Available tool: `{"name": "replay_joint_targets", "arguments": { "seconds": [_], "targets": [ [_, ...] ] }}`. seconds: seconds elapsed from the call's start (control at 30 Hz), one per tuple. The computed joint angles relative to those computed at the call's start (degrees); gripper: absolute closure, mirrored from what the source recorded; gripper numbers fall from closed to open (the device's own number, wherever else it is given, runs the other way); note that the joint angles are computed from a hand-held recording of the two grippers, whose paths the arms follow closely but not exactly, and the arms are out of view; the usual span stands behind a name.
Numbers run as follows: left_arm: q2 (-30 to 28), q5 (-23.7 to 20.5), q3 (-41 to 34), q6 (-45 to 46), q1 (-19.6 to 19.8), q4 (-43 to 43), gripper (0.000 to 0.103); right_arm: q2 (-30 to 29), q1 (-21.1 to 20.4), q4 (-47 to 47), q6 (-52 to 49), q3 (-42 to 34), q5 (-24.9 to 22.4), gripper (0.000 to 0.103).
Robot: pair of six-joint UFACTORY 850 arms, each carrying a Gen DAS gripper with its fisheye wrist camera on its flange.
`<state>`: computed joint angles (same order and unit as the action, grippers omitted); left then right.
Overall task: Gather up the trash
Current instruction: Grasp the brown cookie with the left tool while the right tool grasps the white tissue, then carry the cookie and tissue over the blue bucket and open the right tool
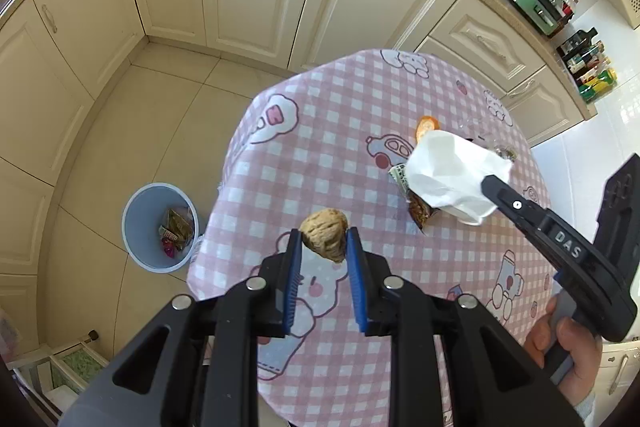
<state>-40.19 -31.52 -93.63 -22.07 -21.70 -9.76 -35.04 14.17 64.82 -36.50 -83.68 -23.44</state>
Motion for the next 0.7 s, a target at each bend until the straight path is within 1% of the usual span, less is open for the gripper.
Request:
{"name": "replay_joint_targets", "arguments": {
  "seconds": [0.07,0.17,0.3,0.37,0.5,0.7],
  "targets": [
    [1.1,0.7,1.3,1.6,0.6,-1.4,0.082,1.1,1.0,-0.9,0.4,0.4,1.3,0.097],
    [3.4,1.9,3.9,4.3,1.8,-3.3,0.082,2.8,3.3,-4.7,3.7,0.3,3.6,0.097],
    [7.4,3.5,8.5,9.1,4.5,-6.5,0.082,3.8,6.8,-10.0,8.1,-0.7,6.1,0.097],
    [9.0,4.0,10.4,10.9,5.8,-7.6,0.082,3.5,8.5,-11.2,9.6,-1.8,5.9,0.097],
    [12.8,4.2,15.4,14.6,10.0,-9.1,0.082,-0.1,13.0,-15.6,15.6,-7.3,4.2,0.097],
    [17.0,4.3,21.6,19.6,17.9,-10.9,0.082,-9.2,19.5,-23.5,25.9,-19.5,-1.2,0.097]
  ]
}}
